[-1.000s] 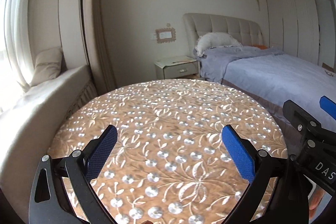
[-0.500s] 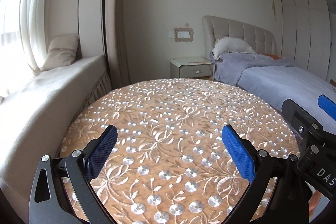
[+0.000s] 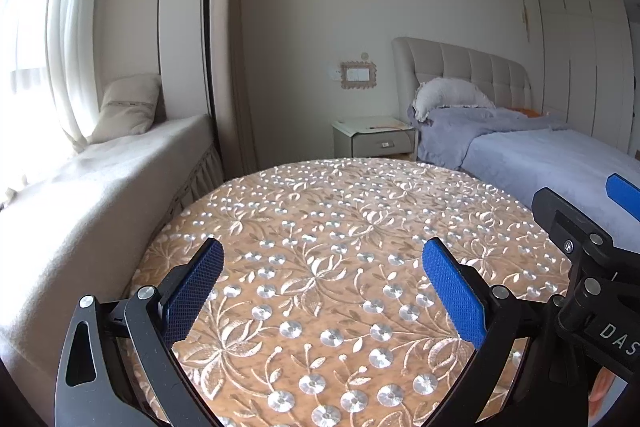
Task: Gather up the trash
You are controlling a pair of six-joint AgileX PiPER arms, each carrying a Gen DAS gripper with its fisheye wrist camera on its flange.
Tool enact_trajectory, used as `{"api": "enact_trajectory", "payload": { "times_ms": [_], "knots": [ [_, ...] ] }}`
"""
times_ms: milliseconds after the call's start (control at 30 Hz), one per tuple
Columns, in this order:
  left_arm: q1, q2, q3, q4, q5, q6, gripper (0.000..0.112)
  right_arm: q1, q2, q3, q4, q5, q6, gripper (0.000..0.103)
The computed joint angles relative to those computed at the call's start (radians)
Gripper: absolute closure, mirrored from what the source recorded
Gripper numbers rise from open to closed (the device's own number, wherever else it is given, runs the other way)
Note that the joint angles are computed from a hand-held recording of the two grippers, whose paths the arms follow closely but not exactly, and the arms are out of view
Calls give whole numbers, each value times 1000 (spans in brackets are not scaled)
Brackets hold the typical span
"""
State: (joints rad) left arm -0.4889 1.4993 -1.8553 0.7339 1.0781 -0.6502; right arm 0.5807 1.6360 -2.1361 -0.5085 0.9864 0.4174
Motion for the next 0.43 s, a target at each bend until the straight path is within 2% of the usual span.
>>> {"api": "enact_trajectory", "payload": {
  "times_ms": [433],
  "knots": [
    [3,3,-16,-24,16,15,14,-10,-3,16,10,-15,9,5]
  ]
}}
